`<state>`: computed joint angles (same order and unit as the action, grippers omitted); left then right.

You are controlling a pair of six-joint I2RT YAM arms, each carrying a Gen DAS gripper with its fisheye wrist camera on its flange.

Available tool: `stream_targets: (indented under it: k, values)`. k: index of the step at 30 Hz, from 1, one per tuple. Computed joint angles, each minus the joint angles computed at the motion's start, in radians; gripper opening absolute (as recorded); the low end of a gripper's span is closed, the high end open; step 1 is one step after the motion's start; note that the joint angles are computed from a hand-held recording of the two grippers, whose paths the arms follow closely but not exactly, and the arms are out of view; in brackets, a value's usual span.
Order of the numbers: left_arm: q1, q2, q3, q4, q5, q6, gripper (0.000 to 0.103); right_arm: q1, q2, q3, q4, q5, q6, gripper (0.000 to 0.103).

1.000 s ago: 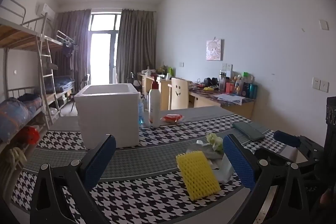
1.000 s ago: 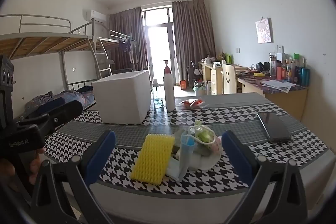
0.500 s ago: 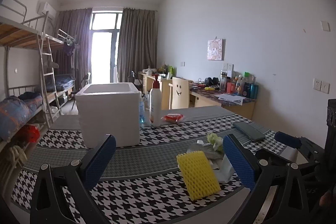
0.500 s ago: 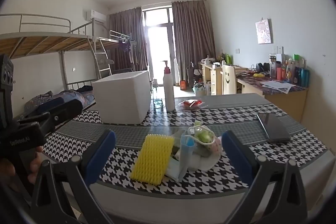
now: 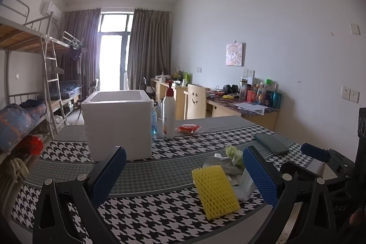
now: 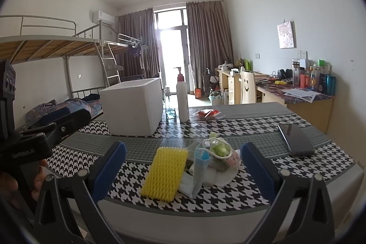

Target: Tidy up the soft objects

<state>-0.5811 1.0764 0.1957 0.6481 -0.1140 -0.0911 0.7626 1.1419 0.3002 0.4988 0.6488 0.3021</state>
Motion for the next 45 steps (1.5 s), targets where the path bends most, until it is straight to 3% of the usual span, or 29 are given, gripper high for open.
stream_targets:
  k: [25, 45]
  values:
    - [0.010, 0.114, 0.067, -0.011, 0.006, 0.000, 0.102, -0.081, 0.050, 0.015, 0.020, -0.077, 0.001, 0.102]
    - [0.007, 0.375, 0.206, -0.051, 0.051, -0.010, 0.102, -0.203, 0.147, 0.045, -0.005, -0.171, 0.036, 0.102]
